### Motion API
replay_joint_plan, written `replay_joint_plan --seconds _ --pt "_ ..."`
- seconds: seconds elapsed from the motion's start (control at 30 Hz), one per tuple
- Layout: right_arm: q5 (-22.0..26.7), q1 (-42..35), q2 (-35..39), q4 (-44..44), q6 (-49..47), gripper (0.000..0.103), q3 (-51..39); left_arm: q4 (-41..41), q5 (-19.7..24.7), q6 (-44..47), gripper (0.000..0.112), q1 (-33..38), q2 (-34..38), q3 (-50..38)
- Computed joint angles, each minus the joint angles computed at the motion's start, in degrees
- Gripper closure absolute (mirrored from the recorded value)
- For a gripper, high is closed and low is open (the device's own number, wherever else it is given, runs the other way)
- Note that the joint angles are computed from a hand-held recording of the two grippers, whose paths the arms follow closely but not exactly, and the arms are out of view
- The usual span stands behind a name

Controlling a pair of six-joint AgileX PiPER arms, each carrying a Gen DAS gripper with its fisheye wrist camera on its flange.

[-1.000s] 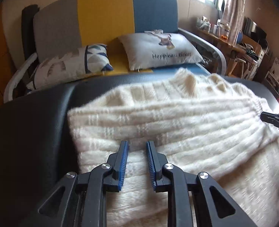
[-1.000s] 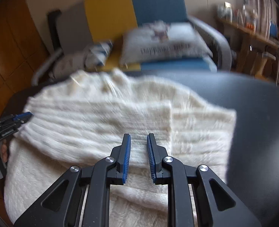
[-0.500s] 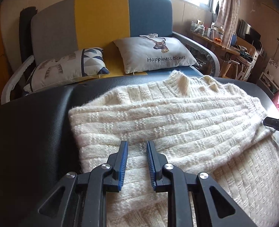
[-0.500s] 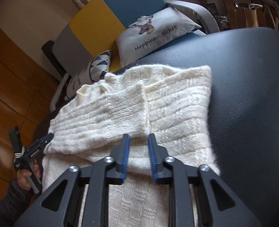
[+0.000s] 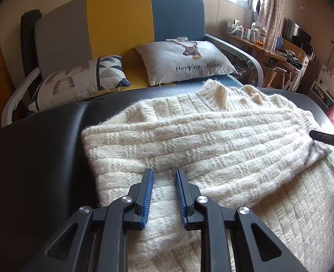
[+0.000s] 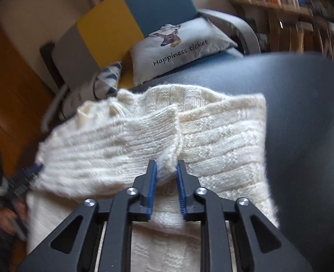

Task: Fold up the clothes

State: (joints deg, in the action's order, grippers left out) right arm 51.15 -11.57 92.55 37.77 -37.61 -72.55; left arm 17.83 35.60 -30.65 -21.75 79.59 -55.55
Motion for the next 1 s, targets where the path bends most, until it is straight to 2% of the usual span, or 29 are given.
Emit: replay_joint_plan --seconds 0.13,0.27,0.43,0.73,0.83,0.9,1.0 --pt "-3.02 3.53 -4.41 -4.49 -1.52 0.093 1.39 -0.41 0.98 0.69 0.092 -0.05 0.06 -0.58" --pt "-2.21 3.62 -7.84 -4.31 -3.87 0.095 2.03 -0.52 1.15 1.30 0.092 0.05 -0.23 -0.34" --pt "-2.66 3.38 -6.11 -9.44 -0.23 0.095 4.48 0.08 0.81 1.01 0.092 -0.16 -0.52 0.34" --pt "3.00 -2.15 -0.97 3.12 -4.04 0.093 3.03 0.05 1.13 0.95 0.092 -0.16 -0.25 0.05" --pt "6.31 -5.50 1.67 11.88 -4.91 0.093 2.93 0.54 1.11 0.84 0.092 -0.34 -0.26 0.14" --pt "9.31 -8.47 3.05 17.66 -5.71 0.083 3.70 0.40 1.11 1.12 0.092 -0.31 -0.31 0.20" --pt "11.20 -11.03 2.58 21.55 -6.56 0.069 5.99 -0.85 0.87 2.46 0.092 0.37 -0.32 0.15"
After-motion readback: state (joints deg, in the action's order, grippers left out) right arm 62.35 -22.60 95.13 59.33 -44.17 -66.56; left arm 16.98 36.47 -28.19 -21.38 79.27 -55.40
